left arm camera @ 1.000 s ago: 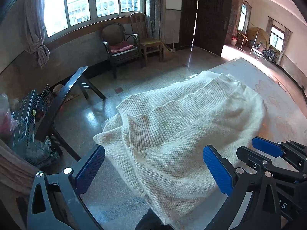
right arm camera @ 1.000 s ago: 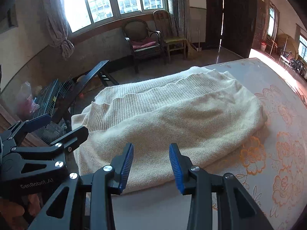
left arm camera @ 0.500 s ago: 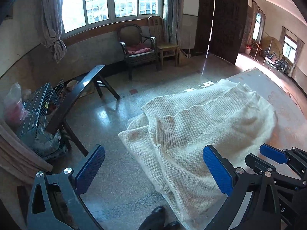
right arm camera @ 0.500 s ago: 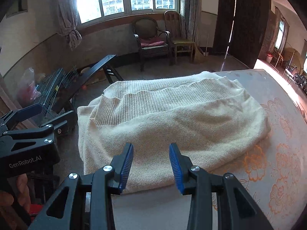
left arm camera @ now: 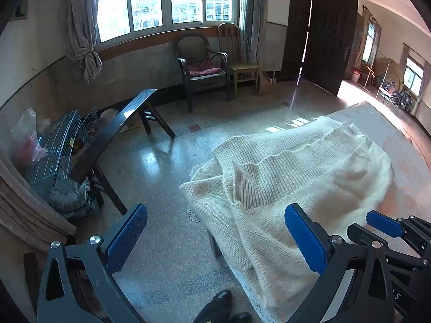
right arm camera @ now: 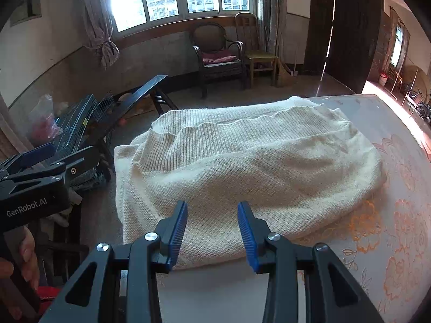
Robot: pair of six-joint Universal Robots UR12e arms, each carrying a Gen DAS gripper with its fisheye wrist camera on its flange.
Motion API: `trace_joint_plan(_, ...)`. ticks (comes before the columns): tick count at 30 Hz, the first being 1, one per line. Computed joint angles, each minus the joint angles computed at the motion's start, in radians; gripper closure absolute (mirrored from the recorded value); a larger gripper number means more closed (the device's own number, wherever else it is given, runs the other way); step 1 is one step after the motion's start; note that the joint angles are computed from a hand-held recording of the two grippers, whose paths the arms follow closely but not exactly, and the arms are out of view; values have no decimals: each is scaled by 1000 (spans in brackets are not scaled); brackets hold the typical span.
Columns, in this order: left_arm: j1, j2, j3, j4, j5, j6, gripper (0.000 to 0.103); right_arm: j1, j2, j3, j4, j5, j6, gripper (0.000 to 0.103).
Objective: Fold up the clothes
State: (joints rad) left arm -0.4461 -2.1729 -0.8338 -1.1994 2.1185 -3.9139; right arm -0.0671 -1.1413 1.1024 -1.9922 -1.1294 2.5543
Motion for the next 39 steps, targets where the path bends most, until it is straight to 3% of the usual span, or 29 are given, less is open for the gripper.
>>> trace_joint_plan(6, 3, -2, 6, -9, -16, -10, 0, -1, 3, -3, 2, -2, 5, 65)
trace_joint_plan(10, -4, -17, 30, -24, 29, 5, 0, -3, 4, -4, 0, -5, 9, 65)
trace_joint_plan(14, -10, -16, 18, 41, 43, 47, 0, -5, 5, -6, -5, -4, 14, 65)
trace_joint_plan(19, -4, -4, -5, 98, -4, 42, 0, -7, 6, -8, -12, -4, 19, 65)
trace_joint_plan(27, 12, -5, 4, 43, -65, -17, 0, -10, 8, -10, -8, -4, 22, 65)
trace_joint_plan(32, 12, -22, 39, -35, -58, -33, 0, -8, 8, -9, -6, -6, 20, 65)
trace_joint_plan(39, 12, -19, 32, -19, -56, -25, 0, -9, 10, -11, -5, -5, 26, 65)
